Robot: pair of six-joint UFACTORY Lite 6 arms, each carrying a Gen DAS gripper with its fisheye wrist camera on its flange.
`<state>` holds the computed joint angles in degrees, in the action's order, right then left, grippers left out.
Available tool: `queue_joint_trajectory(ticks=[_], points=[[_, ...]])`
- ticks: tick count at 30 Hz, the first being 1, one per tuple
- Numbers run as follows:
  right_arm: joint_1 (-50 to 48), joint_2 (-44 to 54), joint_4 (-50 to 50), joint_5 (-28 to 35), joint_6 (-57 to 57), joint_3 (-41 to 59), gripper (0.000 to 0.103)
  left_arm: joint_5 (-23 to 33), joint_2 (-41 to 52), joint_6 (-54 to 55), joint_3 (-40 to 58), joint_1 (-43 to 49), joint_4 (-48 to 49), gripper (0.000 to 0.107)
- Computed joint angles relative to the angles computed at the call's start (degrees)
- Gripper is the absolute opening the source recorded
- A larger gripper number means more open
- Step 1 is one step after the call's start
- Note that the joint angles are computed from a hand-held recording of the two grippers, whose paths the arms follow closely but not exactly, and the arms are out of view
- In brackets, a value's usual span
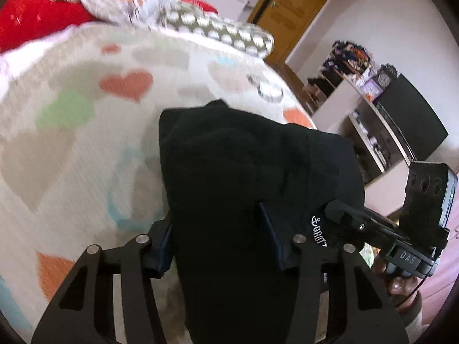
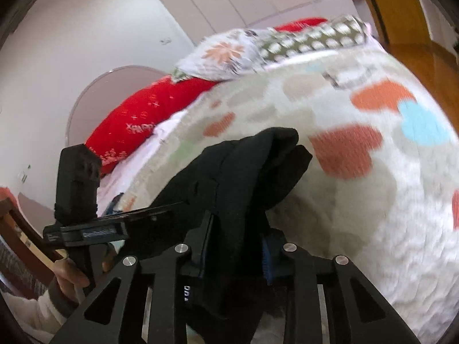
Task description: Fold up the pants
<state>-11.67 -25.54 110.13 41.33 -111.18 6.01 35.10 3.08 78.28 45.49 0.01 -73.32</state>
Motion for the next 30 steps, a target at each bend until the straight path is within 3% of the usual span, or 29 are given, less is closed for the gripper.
queue_joint_trajectory(ticks=[5, 9, 12, 15, 18, 22, 25, 30], points=[[8.8, 10.7, 10.9, -1.6, -5.4, 11.8, 0.027, -0.4, 4.4, -4.1, 10.9, 3.4, 4.8, 0.051], [13.2, 25.7, 17.7, -1.4, -10.1, 24.2, 0.027, -2.7, 15.0, -6.3, 20.9, 4.7, 7.3, 0.052], [15.4, 39.1, 21.9, -2.7, -12.8, 34.3, 0.028, -7.8, 23.6, -10.9, 26.7, 4.0, 11.9, 0.052], [18.2, 48.4, 27.6, -11.8, -16.6, 42.0, 0.038, -8.2, 27.7, -10.3, 27.9, 5.7, 10.6, 0.078], [17.5, 46.4, 30.7, -11.5, -20.5, 38.5, 0.048, -8.4, 24.6, -7.6, 24.2, 7.0, 7.7, 0.079], [18.8, 35.8, 39.3, -15.7, -29.0, 31.7, 0.050, -14.2, 16.8, -6.6, 17.5, 4.5, 7.5, 0.079], [19.6, 29.4, 34.3, -16.4, -25.6, 29.0, 0.050, -16.4, 12.6, -1.8, 13.5, 3.0, 2.3, 0.079], [27.0, 29.5, 43.2, -20.4, -34.1, 31.0, 0.050, -23.9, 9.7, 12.3, 7.1, -1.0, -11.5, 0.080]])
